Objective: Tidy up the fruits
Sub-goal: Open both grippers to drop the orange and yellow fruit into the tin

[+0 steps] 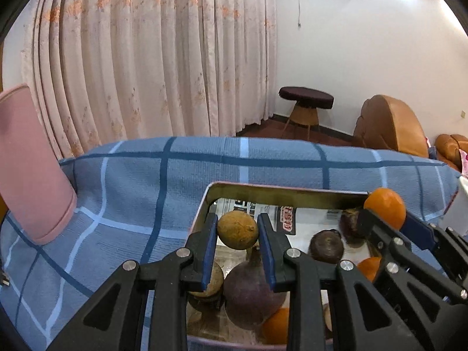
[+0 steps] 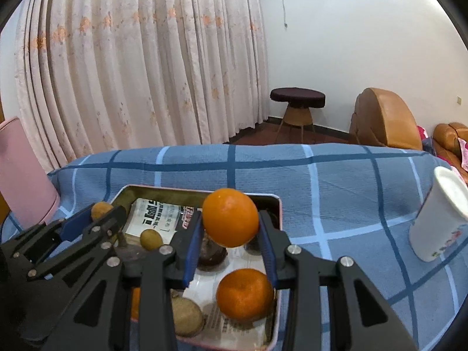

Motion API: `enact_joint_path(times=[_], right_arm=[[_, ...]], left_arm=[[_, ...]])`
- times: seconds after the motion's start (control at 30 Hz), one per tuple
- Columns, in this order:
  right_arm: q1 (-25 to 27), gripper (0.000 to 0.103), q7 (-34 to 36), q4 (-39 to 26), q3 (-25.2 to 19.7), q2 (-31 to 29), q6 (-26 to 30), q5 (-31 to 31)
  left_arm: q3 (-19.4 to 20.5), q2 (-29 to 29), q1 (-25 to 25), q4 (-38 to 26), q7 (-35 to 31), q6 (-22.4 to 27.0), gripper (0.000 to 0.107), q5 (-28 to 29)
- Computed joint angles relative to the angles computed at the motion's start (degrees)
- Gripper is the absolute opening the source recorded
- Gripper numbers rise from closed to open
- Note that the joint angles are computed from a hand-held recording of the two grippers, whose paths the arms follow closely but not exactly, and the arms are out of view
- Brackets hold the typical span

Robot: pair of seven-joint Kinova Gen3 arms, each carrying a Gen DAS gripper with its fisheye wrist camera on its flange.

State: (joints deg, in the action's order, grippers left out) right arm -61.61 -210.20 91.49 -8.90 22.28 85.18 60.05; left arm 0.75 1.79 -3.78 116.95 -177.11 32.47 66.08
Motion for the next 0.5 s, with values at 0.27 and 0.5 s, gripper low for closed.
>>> enact_joint_path(times=[0.27, 0.5], right_arm=[[3.7, 0.041, -2.0, 5.2, -0.5, -2.8, -8.8, 0.0], [2.1, 0.064, -10.3, 9.8, -1.6, -4.3, -7.9, 4.7]], left_arm=[[0.8, 0.9, 0.8, 0.3, -2.8, -2.4, 0.03, 2.9], [0.5, 1.1, 0.4, -0.6, 2.1, -2.3, 0.064, 0.7]])
